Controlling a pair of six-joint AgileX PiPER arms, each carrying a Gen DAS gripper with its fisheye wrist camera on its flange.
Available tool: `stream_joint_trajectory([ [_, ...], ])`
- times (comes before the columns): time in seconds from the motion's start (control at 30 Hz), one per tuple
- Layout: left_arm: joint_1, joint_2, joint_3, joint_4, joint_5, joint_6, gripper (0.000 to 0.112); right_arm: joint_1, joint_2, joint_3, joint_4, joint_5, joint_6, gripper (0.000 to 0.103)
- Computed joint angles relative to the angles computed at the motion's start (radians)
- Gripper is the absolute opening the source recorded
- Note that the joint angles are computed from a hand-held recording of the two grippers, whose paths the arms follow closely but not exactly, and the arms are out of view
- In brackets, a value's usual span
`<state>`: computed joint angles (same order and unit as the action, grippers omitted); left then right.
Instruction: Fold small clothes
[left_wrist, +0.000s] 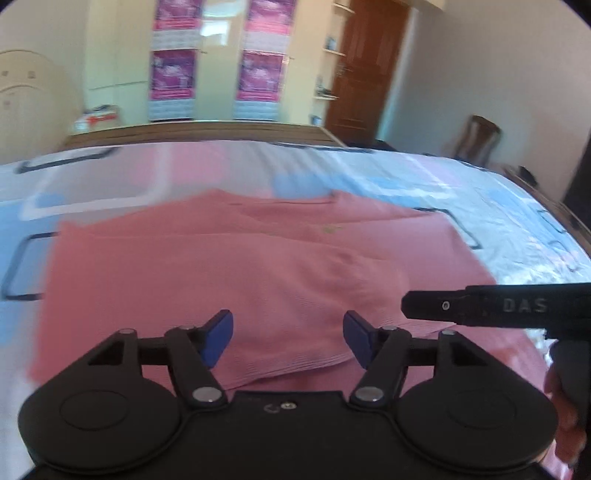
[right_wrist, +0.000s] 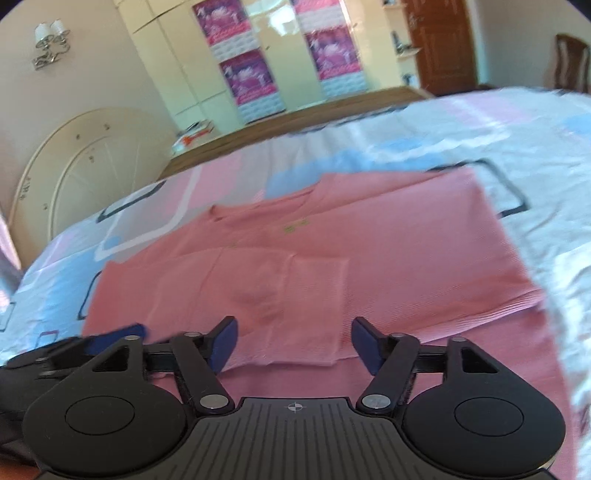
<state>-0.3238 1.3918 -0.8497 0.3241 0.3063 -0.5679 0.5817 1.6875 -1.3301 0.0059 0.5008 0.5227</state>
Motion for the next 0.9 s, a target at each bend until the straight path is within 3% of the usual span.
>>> stream_joint_trajectory([
  [0.1,0.064,-0.053,0.047,0.131,0.044,-0.096,0.065,0.009,0.096,-0.094,-0.065,0.070,0.079,0.071],
  [0.2,0.156,-0.080,0.091,0.175,0.076,-0.135,0.064,0.006,0.130,-0.115,-0.109,0.078,0.165,0.070],
  [0.27,0.216,-0.085,0.113,0.206,0.089,-0.163,0.064,-0.011,0.153,-0.143,-0.008,0.086,0.062,0.059],
  [0.4,0.264,-0.097,0.137,0.231,0.104,-0.187,0.064,-0.012,0.182,-0.189,0.086,0.113,-0.051,0.028],
  [0.53,0.272,-0.124,0.186,0.251,0.113,-0.183,0.066,-0.002,0.180,-0.191,0.106,0.094,-0.089,0.020],
  [0.73,0.219,-0.036,0.186,0.676,0.093,-0.591,0.063,0.006,0.080,-0.175,-0.034,0.021,-0.050,0.019],
  [0.77,0.214,-0.016,0.178,0.746,0.095,-0.651,0.060,0.003,0.069,-0.176,-0.067,0.019,-0.044,0.019],
  [0.8,0.212,-0.002,0.172,0.795,0.095,-0.692,0.049,0.001,0.064,-0.184,-0.119,0.026,-0.022,0.019],
  [0.83,0.207,0.011,0.171,0.853,0.094,-0.746,0.027,0.001,0.056,-0.182,-0.198,0.033,0.020,0.019],
  [0.9,0.228,0.021,0.176,0.862,0.051,-0.761,0.010,-0.022,0.061,-0.183,-0.254,0.062,0.021,0.019],
])
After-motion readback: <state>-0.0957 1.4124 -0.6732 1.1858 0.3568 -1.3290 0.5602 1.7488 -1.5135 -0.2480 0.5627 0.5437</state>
